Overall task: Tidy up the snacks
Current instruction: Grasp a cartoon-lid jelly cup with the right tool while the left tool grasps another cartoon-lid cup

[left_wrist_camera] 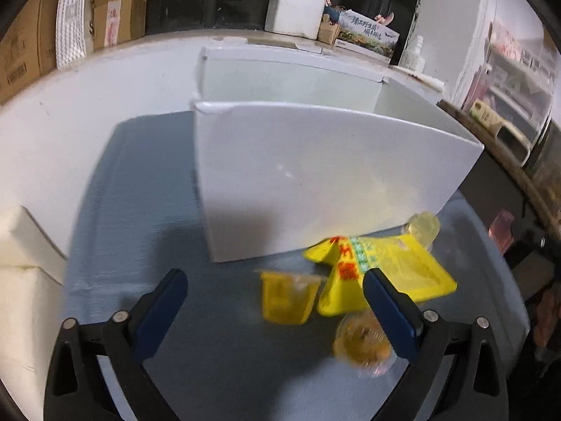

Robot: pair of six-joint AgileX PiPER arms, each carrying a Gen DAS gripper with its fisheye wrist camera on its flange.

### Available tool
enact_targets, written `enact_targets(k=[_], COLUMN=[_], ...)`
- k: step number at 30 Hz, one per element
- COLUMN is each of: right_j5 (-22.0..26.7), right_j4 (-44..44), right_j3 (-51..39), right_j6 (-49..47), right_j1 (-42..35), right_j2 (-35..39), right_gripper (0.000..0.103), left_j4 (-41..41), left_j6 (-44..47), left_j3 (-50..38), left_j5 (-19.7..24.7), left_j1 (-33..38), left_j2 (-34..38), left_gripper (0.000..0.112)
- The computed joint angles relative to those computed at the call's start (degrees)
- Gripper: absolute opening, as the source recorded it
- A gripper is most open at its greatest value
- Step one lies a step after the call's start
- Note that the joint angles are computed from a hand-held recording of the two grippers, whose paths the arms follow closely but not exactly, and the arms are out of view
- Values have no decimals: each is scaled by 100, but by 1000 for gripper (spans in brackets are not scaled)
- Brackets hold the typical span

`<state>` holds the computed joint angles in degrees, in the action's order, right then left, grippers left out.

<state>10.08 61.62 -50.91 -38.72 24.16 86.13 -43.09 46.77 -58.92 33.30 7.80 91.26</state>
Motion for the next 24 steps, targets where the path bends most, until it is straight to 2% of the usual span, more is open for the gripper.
enact_targets(k=[2,4,6,9,10,12,14,16,18,19,21,22,24], right_j5=[28,52,74,98,92,58,49,24,35,21,36,34,43], right_j4=[107,289,307,496,519,404,188,-98,-24,-113,-80,-61,-21], right_j3=[15,56,74,85,91,88,53,30,34,40,40,44,50], right_j6=[-120,-299,-305,-459,-490,-388,-212,60,-21,62,26,6,-39], right_j1=[-14,-36,-55,-67,-51,7,54,110,124,143,135,134,125], right_j2=[19,14,15,22,15,-3,-2,13,21,14,5,2,-7], right_gripper=[48,48,48,48,48,48,48,48,48,48,48,48,48], left_j4=[-101,-712,-809,-860,-910,-896,-1069,-873,-935,-744,-322,-259,-282], left_j6=[62,600,728,822,886,900,1080,999,982,788,439,430,526], left_j3=[-20,-15,97,161,212,333,381,457,422,435,458,477,523], left_j5=[-92,146,-2,111,112,77,278,138,394,305,74,55,132], left_j1=[-76,39,38,144,167,240,388,346,502,462,260,240,252], left_j2=[149,243,142,50,-3,-178,-270,-331,-299,-353,-429,-446,-506], left_gripper=[76,57,49,49,38,9,9,9,17,23,72,86,89])
